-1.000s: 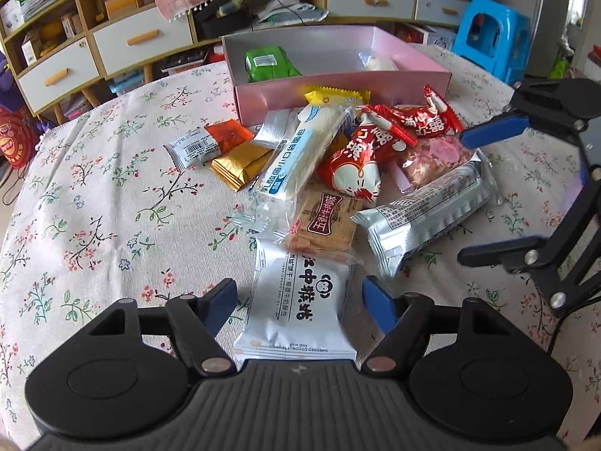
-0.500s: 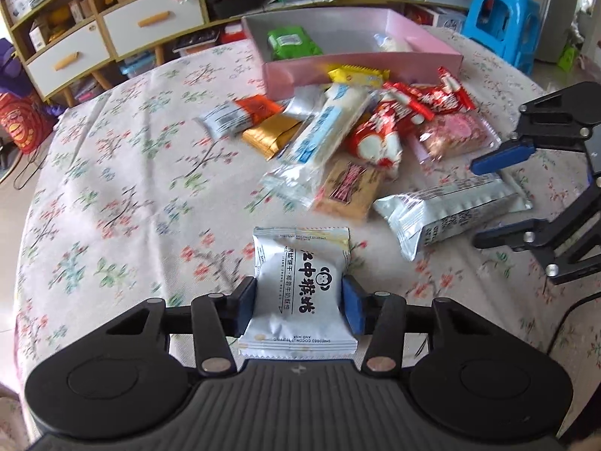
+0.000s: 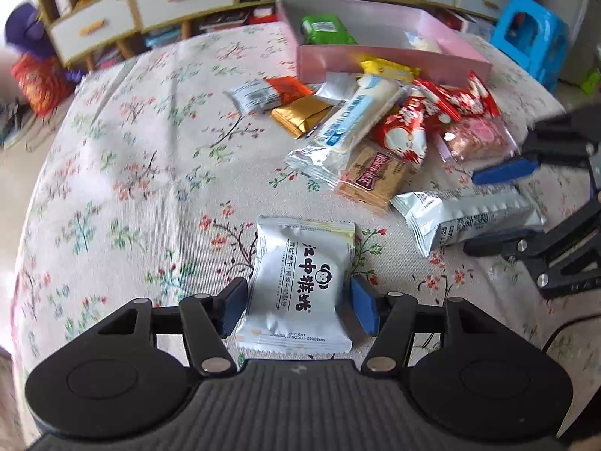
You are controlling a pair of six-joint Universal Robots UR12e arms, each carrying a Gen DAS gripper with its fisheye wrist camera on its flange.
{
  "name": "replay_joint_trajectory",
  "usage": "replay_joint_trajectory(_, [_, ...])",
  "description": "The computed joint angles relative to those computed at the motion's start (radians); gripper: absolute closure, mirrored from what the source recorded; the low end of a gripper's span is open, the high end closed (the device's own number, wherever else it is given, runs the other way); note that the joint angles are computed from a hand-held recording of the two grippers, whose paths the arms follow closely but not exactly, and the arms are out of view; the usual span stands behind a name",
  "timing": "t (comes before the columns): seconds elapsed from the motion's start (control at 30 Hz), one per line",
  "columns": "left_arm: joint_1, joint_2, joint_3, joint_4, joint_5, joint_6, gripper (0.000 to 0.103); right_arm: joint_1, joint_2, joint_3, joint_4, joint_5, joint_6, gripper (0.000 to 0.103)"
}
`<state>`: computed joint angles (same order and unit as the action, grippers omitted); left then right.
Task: Organize snacks
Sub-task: 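Grasp the white printed snack pack with the left tool while the right tool grasps a silver wafer bar, then carry both packs over the pink box and open both tools to drop them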
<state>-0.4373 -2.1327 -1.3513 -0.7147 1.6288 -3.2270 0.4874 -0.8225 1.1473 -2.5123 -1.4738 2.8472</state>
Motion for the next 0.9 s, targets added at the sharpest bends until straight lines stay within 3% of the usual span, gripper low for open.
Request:
replay_joint_trajectory(0.23, [0.001, 0.002, 0.001, -0.005, 0.000, -0.044, 0.057, 0.002, 0.008, -0.030, 0.052, 0.010, 0.103, 0.061])
replay_joint_trajectory(0.5, [0.008, 0.007, 0.000, 0.004, -0.030, -0.095, 0.059, -0.005, 0.016, -0.069, 0.135, 0.049, 0.245, 0.072])
replay_joint_trajectory(0.9, [0.012, 0.011, 0.008, 0.053, -0.054, -0.128, 0.059, -0.033, 0.003, -0.076, 0.162, 0.186, 0.446, 0.073])
